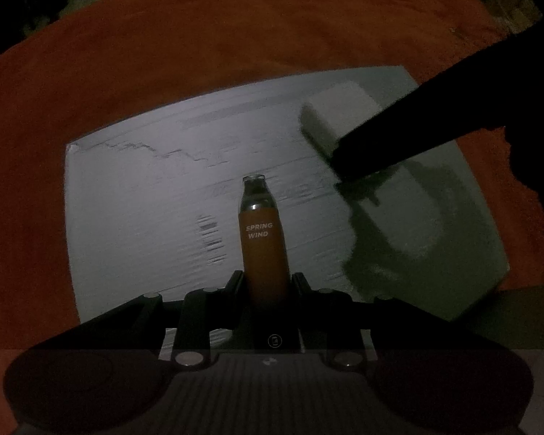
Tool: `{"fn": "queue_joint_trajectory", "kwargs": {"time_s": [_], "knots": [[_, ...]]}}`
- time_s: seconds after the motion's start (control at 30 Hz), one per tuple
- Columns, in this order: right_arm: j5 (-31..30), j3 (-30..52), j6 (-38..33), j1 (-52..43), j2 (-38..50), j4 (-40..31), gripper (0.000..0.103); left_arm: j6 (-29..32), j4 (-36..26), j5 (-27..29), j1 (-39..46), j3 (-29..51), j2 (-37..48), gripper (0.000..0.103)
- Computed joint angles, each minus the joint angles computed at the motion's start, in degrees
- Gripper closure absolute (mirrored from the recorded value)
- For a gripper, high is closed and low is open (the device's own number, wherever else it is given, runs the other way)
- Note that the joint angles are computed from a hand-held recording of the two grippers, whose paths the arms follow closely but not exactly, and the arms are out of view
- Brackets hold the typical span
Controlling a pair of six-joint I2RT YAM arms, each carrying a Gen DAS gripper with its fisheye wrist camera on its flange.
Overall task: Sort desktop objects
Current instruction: 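Close the left tool on the brown bottle while the right tool grips the white charger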
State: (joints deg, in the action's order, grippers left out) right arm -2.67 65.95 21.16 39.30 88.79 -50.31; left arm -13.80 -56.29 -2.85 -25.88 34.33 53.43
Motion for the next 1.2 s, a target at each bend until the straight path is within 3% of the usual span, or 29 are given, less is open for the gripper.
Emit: {"fn": "queue_joint_trajectory", "kwargs": {"time_s": [0.53, 0.73, 0.93, 1.2], "knots": [[0.1, -3.5, 0.7, -0.2, -2.8, 0.6, 0.043, -2.9, -0.6, -2.1, -2.3, -0.3, -0.7, 0.079], [0.9, -3.2, 2.3, 1.3, -1.0, 1.9, 0.042, 2.1, 4.0, -1.6, 0.8, -1.3, 1.8, 0.080], [1.9, -4.0, 3.2, 2.2, -0.7, 3.0, 0.042, 2.7, 3.0, -1.9, 0.7, -1.3, 0.2, 0.082], [3.1, -3.0, 2.3, 2.7, -1.3, 1.7, 0.043, 6.3, 3.6, -0.4, 7.8, -0.6, -0.7, 0.082]]}}
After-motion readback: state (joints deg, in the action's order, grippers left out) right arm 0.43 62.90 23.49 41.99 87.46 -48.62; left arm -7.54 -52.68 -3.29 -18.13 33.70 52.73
